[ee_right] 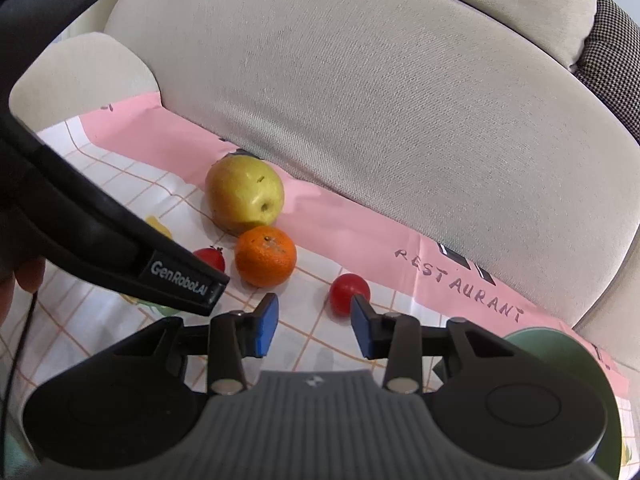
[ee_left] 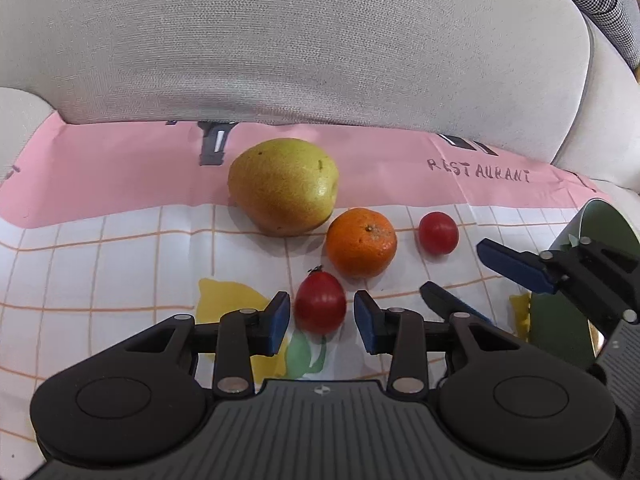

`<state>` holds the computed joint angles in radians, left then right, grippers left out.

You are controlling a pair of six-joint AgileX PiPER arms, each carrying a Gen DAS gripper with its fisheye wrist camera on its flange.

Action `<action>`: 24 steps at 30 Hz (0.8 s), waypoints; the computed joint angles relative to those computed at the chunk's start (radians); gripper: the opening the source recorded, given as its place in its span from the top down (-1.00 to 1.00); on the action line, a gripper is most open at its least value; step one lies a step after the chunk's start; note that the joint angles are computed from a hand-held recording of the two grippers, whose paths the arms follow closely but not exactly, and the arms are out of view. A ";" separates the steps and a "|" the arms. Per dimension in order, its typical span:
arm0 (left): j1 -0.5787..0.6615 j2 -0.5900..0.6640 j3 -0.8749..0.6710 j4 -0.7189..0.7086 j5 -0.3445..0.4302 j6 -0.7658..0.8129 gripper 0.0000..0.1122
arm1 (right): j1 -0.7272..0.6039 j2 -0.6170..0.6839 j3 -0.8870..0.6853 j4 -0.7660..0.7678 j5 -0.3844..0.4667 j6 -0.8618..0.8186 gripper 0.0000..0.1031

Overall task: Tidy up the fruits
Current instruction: 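Close the left tool on a red tomato while the right tool grasps another tomato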

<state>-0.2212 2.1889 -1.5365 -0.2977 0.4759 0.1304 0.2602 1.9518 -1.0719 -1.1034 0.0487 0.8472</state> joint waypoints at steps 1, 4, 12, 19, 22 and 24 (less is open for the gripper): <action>0.000 0.005 -0.006 -0.004 0.003 0.005 0.26 | 0.004 0.010 -0.009 -0.053 0.009 0.050 0.28; -0.005 0.011 -0.010 0.018 -0.001 -0.003 0.35 | 0.021 0.037 -0.031 -0.279 0.048 0.261 0.30; 0.005 -0.004 0.027 0.001 -0.047 0.013 0.45 | 0.050 0.113 -0.105 -0.277 0.142 0.225 0.30; 0.026 -0.008 0.039 -0.068 -0.060 0.061 0.45 | 0.050 0.153 -0.158 -0.158 0.168 0.118 0.30; 0.025 -0.006 0.037 -0.072 -0.054 0.071 0.45 | 0.055 0.168 -0.179 -0.103 0.186 0.071 0.30; 0.025 -0.008 0.043 -0.077 -0.055 0.079 0.45 | 0.057 0.174 -0.187 -0.095 0.189 0.067 0.34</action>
